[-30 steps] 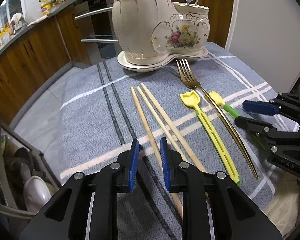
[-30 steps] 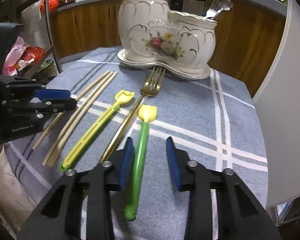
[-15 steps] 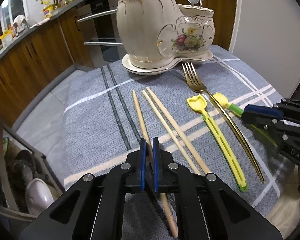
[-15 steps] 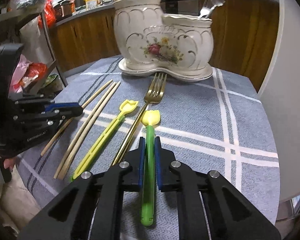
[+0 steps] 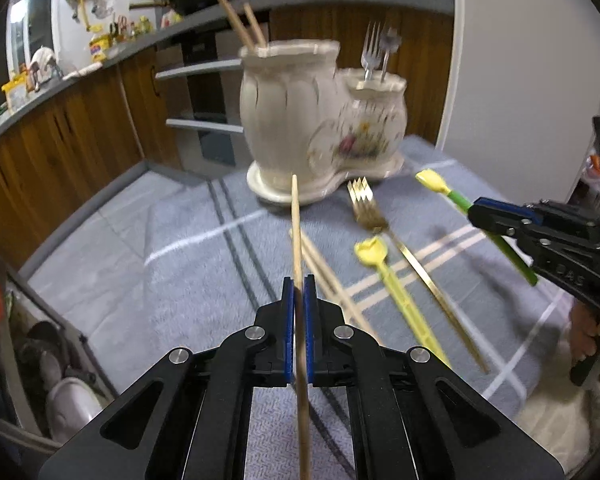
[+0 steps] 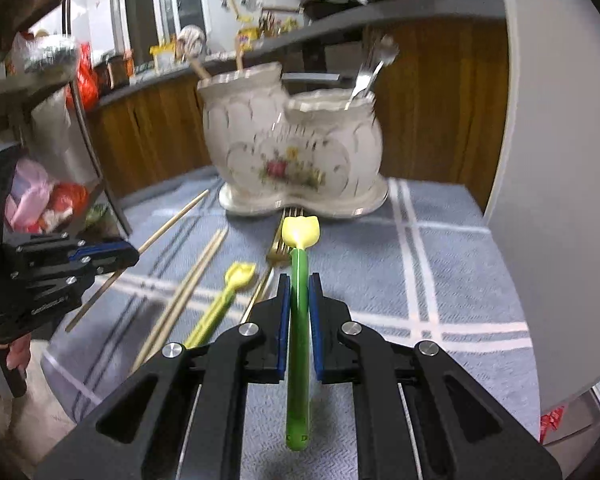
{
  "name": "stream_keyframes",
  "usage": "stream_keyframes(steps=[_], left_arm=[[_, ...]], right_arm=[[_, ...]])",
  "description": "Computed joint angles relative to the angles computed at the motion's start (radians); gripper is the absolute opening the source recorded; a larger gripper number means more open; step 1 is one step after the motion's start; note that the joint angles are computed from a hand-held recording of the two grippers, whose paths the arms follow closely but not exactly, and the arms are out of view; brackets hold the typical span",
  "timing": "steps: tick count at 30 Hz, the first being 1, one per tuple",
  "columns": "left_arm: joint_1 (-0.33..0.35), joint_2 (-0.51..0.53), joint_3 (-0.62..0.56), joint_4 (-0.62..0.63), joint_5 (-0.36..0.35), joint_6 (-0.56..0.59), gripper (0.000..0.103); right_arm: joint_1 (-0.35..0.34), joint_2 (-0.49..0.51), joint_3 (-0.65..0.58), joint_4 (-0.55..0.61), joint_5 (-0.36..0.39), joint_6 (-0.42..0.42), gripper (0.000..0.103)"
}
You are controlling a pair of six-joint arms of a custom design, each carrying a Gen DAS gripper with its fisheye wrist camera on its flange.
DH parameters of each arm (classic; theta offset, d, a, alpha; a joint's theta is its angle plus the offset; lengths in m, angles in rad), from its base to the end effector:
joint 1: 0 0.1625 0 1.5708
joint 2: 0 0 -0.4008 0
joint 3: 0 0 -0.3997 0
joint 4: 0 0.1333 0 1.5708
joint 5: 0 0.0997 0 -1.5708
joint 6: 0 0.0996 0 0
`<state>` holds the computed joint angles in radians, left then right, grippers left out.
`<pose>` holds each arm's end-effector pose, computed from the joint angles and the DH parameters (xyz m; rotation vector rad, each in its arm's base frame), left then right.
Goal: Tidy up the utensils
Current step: 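Carry chopstick over tall cup with left while right carries green spoon over small cup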
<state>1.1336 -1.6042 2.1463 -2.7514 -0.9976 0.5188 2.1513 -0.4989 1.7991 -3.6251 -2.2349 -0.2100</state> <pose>-0.0246 -0.4951 0.3491 0.9119 2.2771 -0.7770 0.3811 -0.4499 -0.0198 0.6251 -2.3542 1.0926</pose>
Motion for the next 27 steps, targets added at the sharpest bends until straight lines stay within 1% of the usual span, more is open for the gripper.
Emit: stream_keyframes(steps=[1,2,6,7,9,12,13,16,20,24,27], left_arm=[[-0.002,-0.01,0.003,-0.012,-0.018,0.004,0.005],[0.003,-0.021,0.002,-0.021,-0.058,0.011,0.005],[0.011,-0.049,0.007,-0.078,-0.169,0.029,0.005],[0.012,-0.052,0.006,-0.09,-0.19,0.033,0.005],[0.01,-0.048,0.001,-0.105,-0.203,0.042,0.005],[0.008,-0.043,-0.004,-0.124,-0.222,0.055,0.005],[0.012,-0.041,-0.008,-0.124,-0.24,0.057,0.005],[0.019,-0.034,-0.021,-0.13,-0.27,0.066,0.005],[0.041,-0.006,-0.074,-0.13,-0.354,0.053,0.005],[0.043,0.051,-0.138,-0.173,-0.4,0.053,0.005],[0.048,0.107,-0.202,-0.192,-0.445,0.029,0.005]], right_arm=[[0.004,0.004,0.0,-0.038,0.005,-0.013,0.009],[0.008,0.009,-0.001,-0.081,0.008,-0.032,0.009],[0.027,0.035,-0.025,-0.223,0.008,-0.116,0.009],[0.028,0.038,-0.03,-0.243,0.013,-0.129,0.009],[0.03,0.043,-0.043,-0.282,0.03,-0.15,0.009],[0.033,0.049,-0.068,-0.298,0.04,-0.178,0.009],[0.033,0.05,-0.076,-0.297,0.042,-0.183,0.009],[0.03,0.044,-0.101,-0.28,0.06,-0.182,0.009],[0.019,0.034,-0.143,-0.273,0.105,-0.179,0.009],[0.003,0.032,-0.195,-0.257,0.15,-0.179,0.009],[-0.014,0.027,-0.217,-0.251,0.191,-0.173,0.009]])
